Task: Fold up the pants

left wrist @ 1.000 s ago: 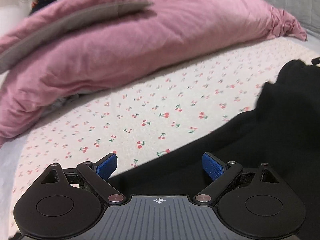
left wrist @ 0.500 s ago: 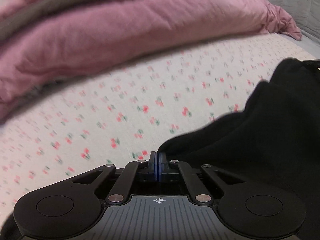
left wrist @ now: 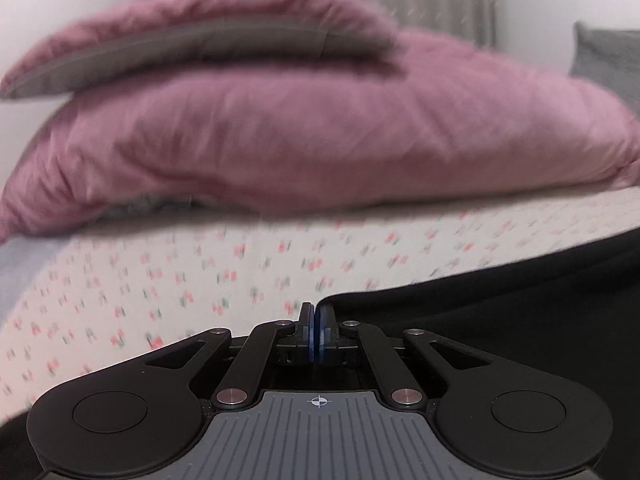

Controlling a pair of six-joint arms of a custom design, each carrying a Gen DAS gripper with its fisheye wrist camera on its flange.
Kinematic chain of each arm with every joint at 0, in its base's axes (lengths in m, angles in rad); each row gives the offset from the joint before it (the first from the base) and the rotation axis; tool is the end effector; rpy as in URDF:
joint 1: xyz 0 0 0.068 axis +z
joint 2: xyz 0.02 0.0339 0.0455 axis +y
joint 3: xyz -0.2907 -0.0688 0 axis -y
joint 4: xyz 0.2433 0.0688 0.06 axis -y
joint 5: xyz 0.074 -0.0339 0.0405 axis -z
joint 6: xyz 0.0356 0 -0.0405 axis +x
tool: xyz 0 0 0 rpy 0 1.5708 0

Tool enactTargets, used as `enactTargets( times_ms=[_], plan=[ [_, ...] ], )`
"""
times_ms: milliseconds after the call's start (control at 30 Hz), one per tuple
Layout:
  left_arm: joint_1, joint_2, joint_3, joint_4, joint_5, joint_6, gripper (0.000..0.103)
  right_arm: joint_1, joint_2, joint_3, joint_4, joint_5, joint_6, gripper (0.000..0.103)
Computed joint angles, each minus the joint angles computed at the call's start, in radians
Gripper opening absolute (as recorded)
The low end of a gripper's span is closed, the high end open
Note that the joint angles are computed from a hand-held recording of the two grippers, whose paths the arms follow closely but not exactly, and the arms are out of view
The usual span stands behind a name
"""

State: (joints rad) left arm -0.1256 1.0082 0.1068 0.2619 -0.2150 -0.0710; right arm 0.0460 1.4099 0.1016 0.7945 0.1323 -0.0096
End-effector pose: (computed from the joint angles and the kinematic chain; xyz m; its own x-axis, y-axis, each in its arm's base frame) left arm 0.1500 -0.0113 0.1409 -0.5872 0.0043 -0.8094 -0.0893 0.9935 0.0701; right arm 0.1897 0.0040 0.1273 -0.4916 -0.0322 -0.8702 0.0645 0.9952 -0.0732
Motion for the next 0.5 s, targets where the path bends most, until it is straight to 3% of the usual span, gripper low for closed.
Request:
enactTargets(
  times_ms=[33, 67, 100, 133, 167, 233, 300, 400, 433, 467, 500],
  plan=[
    [-0.001, 0.069, 0.003, 0.033, -0.015, -0.017, 0.010, -0.018, 0.055, 0.011, 0.019, -0.010, 0.025, 0.013],
    [-0.006, 0.104, -0.001, 0.063, -0.027, -0.033, 0.014, -0.037, 0.071, 0.010, 0.031, -0.020, 0.050, 0.030],
    [-0.009, 0.089, -0.009, 0.068, -0.034, -0.050, 0.016, -0.071, 0.073, 0.004, 0.039, -0.055, 0.076, 0.041],
    [-0.008, 0.040, -0.017, 0.047, -0.031, -0.058, 0.029, -0.118, 0.061, -0.003, 0.037, -0.109, 0.097, 0.053],
    [-0.001, -0.021, -0.020, 0.007, -0.011, -0.058, 0.051, -0.169, 0.031, -0.001, -0.003, -0.168, 0.109, 0.056],
    [-0.016, -0.160, -0.017, -0.111, -0.012, -0.059, 0.067, -0.234, -0.009, 0.024, -0.113, -0.229, 0.110, 0.056],
    [-0.057, -0.236, 0.010, -0.213, -0.022, -0.055, 0.067, -0.283, -0.044, 0.040, -0.204, -0.269, 0.117, 0.057],
    [-0.144, -0.357, 0.041, -0.379, -0.044, -0.085, 0.067, -0.330, -0.029, 0.031, -0.242, -0.380, 0.150, 0.054],
    [-0.180, -0.387, 0.044, -0.413, -0.071, -0.101, 0.068, -0.352, -0.004, 0.032, -0.251, -0.442, 0.146, 0.048],
    [-0.224, -0.434, 0.052, -0.477, -0.097, -0.122, 0.068, -0.367, 0.026, 0.044, -0.271, -0.511, 0.127, 0.029],
    [-0.268, -0.486, 0.060, -0.543, -0.127, -0.144, 0.068, -0.360, 0.050, 0.044, -0.258, -0.521, 0.104, 0.028]
  ],
)
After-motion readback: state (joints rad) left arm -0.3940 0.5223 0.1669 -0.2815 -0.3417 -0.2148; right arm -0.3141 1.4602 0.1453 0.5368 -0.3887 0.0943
